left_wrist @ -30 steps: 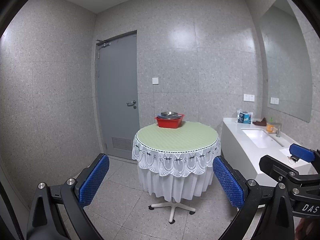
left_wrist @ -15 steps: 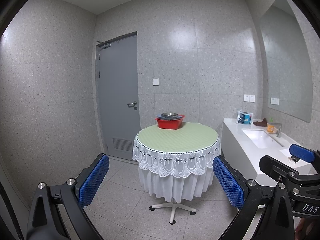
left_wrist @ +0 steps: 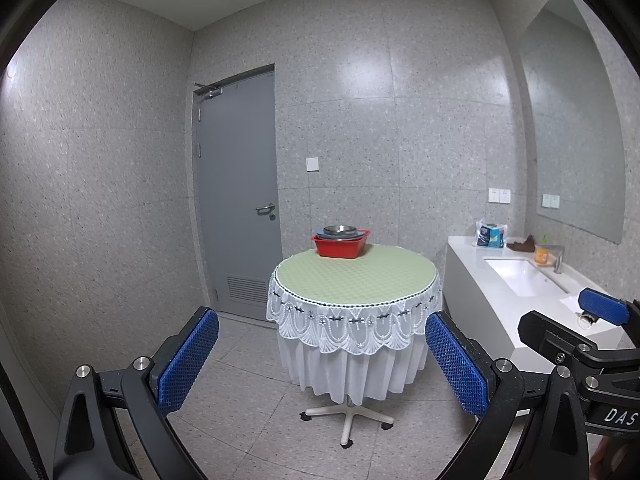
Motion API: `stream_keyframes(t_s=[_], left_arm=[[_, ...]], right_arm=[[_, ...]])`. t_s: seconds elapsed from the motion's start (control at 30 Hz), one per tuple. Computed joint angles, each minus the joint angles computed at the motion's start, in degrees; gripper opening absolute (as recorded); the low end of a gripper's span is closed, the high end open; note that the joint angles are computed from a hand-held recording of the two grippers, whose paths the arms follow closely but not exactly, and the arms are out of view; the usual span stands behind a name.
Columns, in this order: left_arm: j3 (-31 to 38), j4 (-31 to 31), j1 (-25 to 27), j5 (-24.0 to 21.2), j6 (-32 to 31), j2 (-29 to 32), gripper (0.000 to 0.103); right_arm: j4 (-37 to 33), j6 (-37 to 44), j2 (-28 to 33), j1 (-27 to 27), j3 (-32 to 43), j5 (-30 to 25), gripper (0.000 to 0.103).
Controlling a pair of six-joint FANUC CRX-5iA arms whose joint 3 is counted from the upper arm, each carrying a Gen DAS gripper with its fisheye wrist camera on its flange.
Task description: Organize plates and bowls
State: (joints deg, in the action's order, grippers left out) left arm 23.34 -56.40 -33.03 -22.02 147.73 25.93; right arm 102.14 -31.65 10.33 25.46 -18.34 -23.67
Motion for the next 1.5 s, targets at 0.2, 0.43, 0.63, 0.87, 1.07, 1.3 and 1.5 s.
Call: stream_keyframes(t_s=[0.2, 0.43, 0.63, 0.87, 1.07, 1.3, 1.5], left_arm=[[0.2, -0.51, -0.3, -0.22, 0.27, 0.12, 0.102], [-0.59, -3.25, -0.53, 0.33, 3.0, -0.05, 0.102], [-0.59, -2.86, -0.06, 0.8, 2.54, 0.06, 0.102], [-0.63, -1.98, 0.52, 1.29, 1.52, 0.19, 0.102], [-0.38, -1.55, 0.7, 1.36, 0.98, 0.36, 0.102], [-0.03, -1.04, 0.85, 1.26, 0.43, 0.66, 0.102], [0.58, -1.36, 0.63, 0.8, 0.67, 1.14, 0.102]], right_arm=[[-1.2, 0.9, 0.21, 0.42, 0.37, -0.3, 0.103], [-1.41, 0.9, 0.31, 0.67, 0.52, -0.57, 0.103], [-1.59, 0.92, 0.4, 0.99, 0.64, -0.87, 0.103], [-1.8, 0.91, 0.39, 1.05, 0.59, -0.82, 0.103], [-1.82, 1.01, 0.51, 0.94, 0.81, -0.64, 0.103], [-2.45, 1.71, 0.93, 0.82, 1.33, -0.17, 0.103], [-2.8, 2.17, 1.29, 0.58, 1.82, 0.31, 0.103]])
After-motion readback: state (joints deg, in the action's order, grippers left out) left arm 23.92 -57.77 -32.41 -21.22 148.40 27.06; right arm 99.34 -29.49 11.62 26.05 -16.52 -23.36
